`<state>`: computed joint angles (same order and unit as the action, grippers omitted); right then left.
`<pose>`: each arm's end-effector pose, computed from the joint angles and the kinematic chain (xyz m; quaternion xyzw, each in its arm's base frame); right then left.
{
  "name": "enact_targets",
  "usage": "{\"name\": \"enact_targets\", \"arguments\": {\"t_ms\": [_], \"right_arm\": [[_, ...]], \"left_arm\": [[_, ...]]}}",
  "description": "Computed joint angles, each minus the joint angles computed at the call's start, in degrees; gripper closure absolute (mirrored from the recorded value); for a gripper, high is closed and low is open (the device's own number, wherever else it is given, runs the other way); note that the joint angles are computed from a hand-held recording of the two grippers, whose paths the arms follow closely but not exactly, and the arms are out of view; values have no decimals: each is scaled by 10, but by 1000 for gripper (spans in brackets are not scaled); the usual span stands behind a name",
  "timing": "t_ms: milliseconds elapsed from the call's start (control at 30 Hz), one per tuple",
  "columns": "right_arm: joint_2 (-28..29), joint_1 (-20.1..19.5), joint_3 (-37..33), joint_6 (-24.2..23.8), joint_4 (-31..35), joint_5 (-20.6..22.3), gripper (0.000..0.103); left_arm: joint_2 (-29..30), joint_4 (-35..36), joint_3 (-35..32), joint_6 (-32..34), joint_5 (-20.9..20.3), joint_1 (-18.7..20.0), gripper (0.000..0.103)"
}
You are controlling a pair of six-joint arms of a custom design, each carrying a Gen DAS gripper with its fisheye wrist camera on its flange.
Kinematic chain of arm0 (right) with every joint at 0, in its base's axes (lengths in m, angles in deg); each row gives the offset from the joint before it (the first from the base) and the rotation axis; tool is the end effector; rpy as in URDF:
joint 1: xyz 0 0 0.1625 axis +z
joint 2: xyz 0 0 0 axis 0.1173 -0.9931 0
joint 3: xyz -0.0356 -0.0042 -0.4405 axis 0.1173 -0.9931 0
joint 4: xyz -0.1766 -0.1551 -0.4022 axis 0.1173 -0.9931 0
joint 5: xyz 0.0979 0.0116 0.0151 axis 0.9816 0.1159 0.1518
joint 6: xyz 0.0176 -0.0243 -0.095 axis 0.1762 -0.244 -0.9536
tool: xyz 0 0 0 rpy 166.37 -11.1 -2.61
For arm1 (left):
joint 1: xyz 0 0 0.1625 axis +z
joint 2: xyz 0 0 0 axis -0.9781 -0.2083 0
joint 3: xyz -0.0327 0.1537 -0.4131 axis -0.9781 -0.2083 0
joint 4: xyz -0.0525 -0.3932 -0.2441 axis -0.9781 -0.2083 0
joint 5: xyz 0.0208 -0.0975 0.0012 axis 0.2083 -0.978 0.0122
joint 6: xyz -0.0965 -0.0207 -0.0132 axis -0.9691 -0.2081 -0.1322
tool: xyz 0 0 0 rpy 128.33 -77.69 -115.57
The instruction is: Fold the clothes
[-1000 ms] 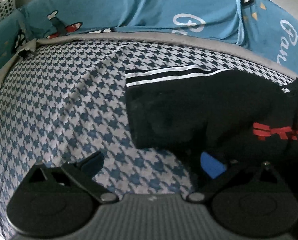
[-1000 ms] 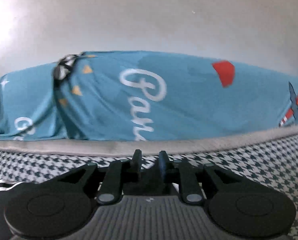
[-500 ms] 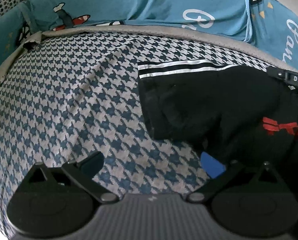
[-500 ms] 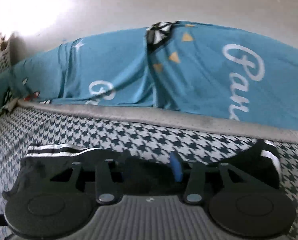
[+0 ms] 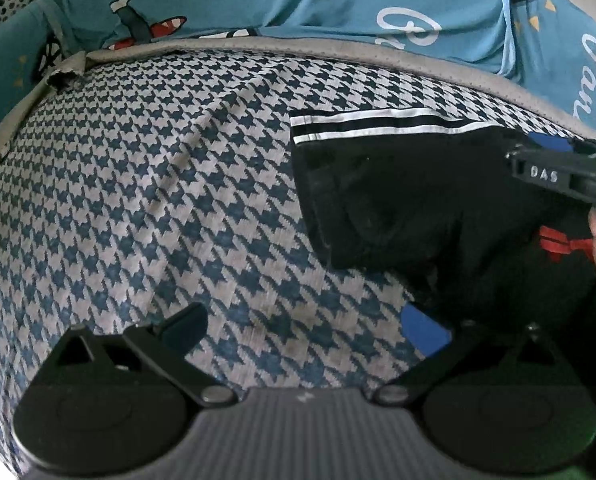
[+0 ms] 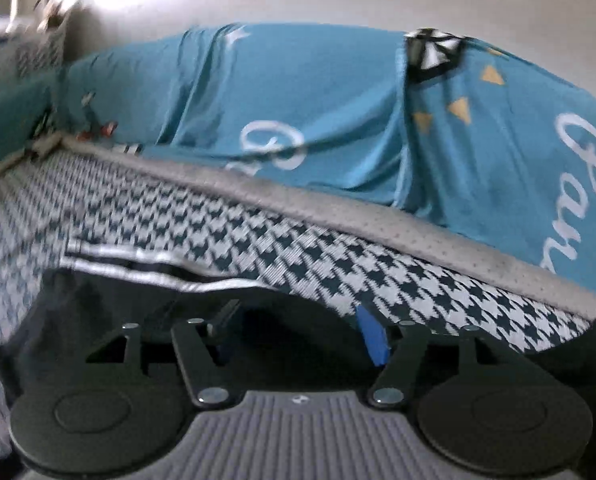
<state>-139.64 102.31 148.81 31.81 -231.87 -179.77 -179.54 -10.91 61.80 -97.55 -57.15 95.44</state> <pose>0.2717 -0.4578 0.0694 0.4967 -0.8086 0.2480 0.1949 -0.1674 -0.2600 0.2346 -0.1121 0.8494 -0.3124 0.4103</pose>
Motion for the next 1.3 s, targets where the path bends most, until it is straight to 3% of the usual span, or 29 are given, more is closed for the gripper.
{"name": "enact_targets", "arguments": {"t_ms": [100, 267, 367, 567, 733, 833, 933, 1033, 1133, 1300], "right_arm": [[0, 0, 5, -4, 0, 5, 52], [14, 8, 7, -27, -24, -3, 90], [26, 12, 7, -35, -49, -9, 93], [48, 17, -1, -9, -101, 1, 95], [52, 19, -9, 62, -119, 57, 95], [68, 34, -24, 77, -124, 23, 94], [78, 51, -31, 57, -145, -17, 80], [72, 57, -21, 50, -175, 4, 73], [45, 58, -5, 53, -145, 46, 67], [-15, 52, 18, 51, 22, 114, 66]], "left_arm": [[-2, -3, 1, 4, 0, 0, 0], [4, -5, 1, 8, -4, 1, 0], [9, -11, 1, 14, -6, 7, 0], [31, 13, -8, -11, 0, 13, 0], [66, 65, -25, -57, -7, 28, 0], [56, 85, -28, -88, -8, 31, 0], [49, 100, -32, -110, -10, 29, 0], [49, 114, -36, -122, -8, 27, 0], [45, 129, -40, -138, -8, 28, 0], [34, 155, -44, -162, -14, 23, 0]]}}
